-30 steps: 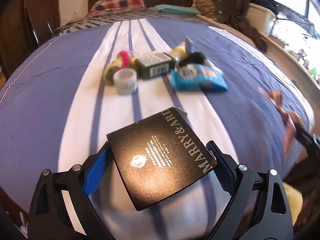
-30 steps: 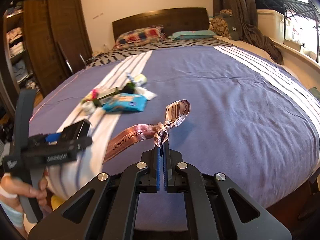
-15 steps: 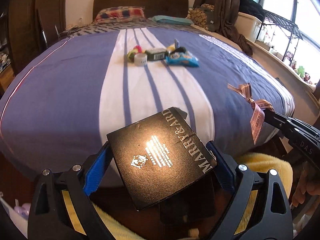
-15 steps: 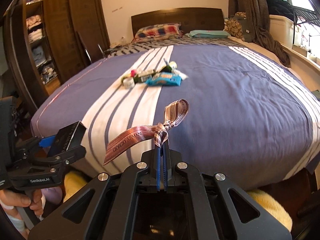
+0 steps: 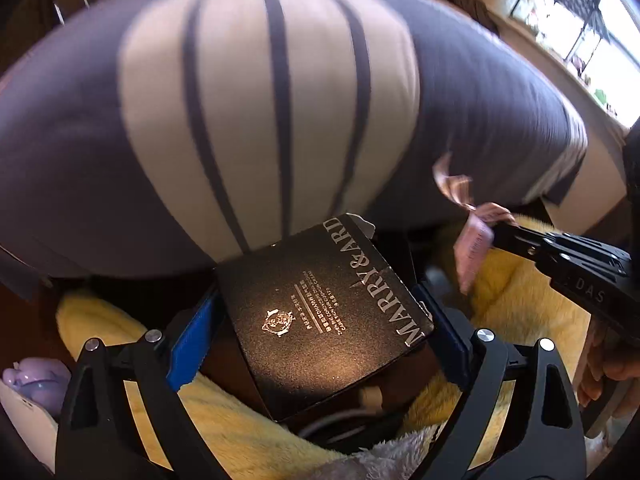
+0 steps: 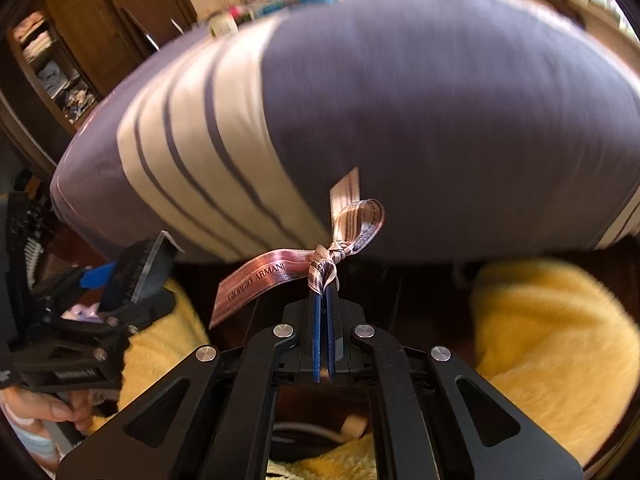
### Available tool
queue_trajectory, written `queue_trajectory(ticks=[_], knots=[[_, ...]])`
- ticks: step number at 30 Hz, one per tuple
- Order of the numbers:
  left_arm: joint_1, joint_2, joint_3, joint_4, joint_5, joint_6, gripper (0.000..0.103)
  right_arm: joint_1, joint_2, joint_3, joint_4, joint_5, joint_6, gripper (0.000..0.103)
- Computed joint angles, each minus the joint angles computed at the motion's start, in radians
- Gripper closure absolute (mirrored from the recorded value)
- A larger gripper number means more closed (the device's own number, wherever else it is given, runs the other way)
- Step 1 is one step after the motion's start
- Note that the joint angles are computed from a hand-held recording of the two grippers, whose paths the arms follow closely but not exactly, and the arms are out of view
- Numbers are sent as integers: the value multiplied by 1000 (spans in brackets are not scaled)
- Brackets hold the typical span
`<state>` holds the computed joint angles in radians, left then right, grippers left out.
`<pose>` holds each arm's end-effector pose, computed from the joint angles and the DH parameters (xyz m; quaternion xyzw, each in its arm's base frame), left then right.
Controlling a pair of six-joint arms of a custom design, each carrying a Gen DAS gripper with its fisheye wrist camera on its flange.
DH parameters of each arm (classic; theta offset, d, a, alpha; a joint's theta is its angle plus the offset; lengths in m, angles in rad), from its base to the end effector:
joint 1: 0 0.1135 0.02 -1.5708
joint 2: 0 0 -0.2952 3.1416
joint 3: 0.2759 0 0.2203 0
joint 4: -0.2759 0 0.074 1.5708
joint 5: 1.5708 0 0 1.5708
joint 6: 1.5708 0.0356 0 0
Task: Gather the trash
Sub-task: 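Lower the box and ribbon into the bin and open both tools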
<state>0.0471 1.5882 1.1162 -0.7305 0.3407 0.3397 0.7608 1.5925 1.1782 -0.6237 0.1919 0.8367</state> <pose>0.2802 0.0013 0.2654 0.1720 0.9540 -0.1289 0.2091 0.2219 0.2019 0.2844 0.0616 0.9586 0.1233 0.2490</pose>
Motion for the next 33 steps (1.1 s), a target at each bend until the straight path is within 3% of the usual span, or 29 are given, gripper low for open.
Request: queue_trajectory(ticks=[12,14,22,23,25,30,32,33], knots=[[-122,254,0,36,-72,32,15,-56,165,-25,59,-137,-21,99],[-115,246,-49,63,-72,50,14,-69,189,-16,68,-150,-27,96],[-114,285,-39,75,-67,39,8,-94,218,-19,96,-172,-28,94],[-110,284,-35,71,-66,39,8,-95,220,-13,89,-168,-26,90],[-107,284,-33,72,-62,34,8,-100,209,-17,84,-165,-25,59],[-87,250,-26,62,-56,33,8,-106,160,-21,79,-138,-15,56],[-72,214,-16,52,-50,31,8,-106,127,-9,58,-106,-21,50],[-60,195,-10,45,-46,35,8,-105,114,-1,47,-89,-25,43]])
